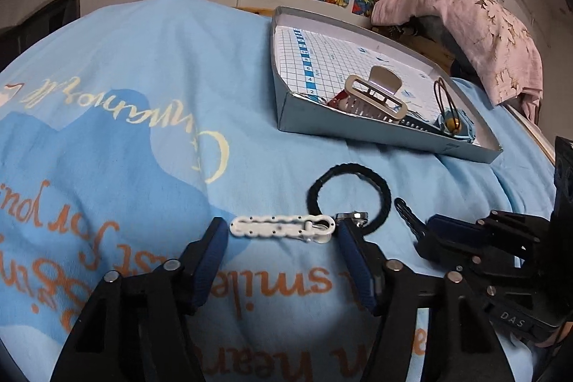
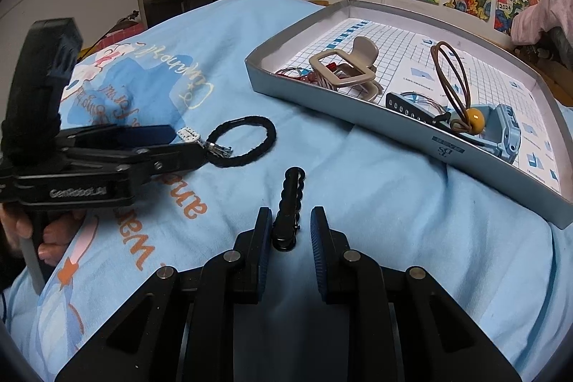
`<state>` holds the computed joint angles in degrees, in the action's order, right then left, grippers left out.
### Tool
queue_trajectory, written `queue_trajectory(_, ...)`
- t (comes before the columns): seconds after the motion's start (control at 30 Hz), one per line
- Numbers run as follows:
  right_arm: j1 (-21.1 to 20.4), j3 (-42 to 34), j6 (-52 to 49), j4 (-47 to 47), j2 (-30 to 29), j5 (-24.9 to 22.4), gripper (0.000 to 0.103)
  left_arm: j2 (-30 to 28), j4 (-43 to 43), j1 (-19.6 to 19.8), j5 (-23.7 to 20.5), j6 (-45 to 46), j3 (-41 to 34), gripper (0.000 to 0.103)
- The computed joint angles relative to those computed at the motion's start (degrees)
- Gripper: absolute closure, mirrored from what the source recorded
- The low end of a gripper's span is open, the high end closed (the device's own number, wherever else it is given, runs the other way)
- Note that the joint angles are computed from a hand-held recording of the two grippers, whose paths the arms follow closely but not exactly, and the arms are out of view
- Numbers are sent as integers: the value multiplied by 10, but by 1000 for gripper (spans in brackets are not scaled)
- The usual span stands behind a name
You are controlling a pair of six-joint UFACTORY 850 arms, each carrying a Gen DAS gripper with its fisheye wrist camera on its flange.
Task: Organize jewelry
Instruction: 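Carry the white clip with left tool while right tool carries the bead strip into the tray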
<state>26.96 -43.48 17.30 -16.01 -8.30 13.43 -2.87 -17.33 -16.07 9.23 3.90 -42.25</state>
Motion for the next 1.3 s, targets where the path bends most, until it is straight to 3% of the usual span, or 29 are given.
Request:
queue_trajectory(0.27, 1, 1, -9, 13, -2, 3, 83, 13, 116, 2, 27, -106, 21, 46)
queue_trajectory(0.37, 2, 5, -6, 8, 1, 11, 90, 23, 121, -1, 41, -109, 35, 46)
queue_trajectory(0.57, 4, 12, -10, 1, 8, 21, 90, 46, 126, -5, 60, -113, 56, 46)
queue_trajectory(0.87, 2, 38, -79, 74, 37, 64, 90, 77, 90, -14, 94, -79, 78, 46)
queue_trajectory(0.97, 0, 48, -101, 104, 47, 86, 90, 77, 122, -10, 80, -116, 64, 46)
queue_trajectory(1.1, 0, 48, -178, 191, 50, 130, 90, 62, 74, -12, 65, -77, 20, 46)
queue_trajectory(1.23, -8, 26, -216, 251, 38, 151, 90, 20, -9, -17, 67, -4, -41, 46)
queue_trajectory(1.3, -13, 12, -235, 276, 27, 152, 90, -7, -12, -15, 57, -11, -72, 46)
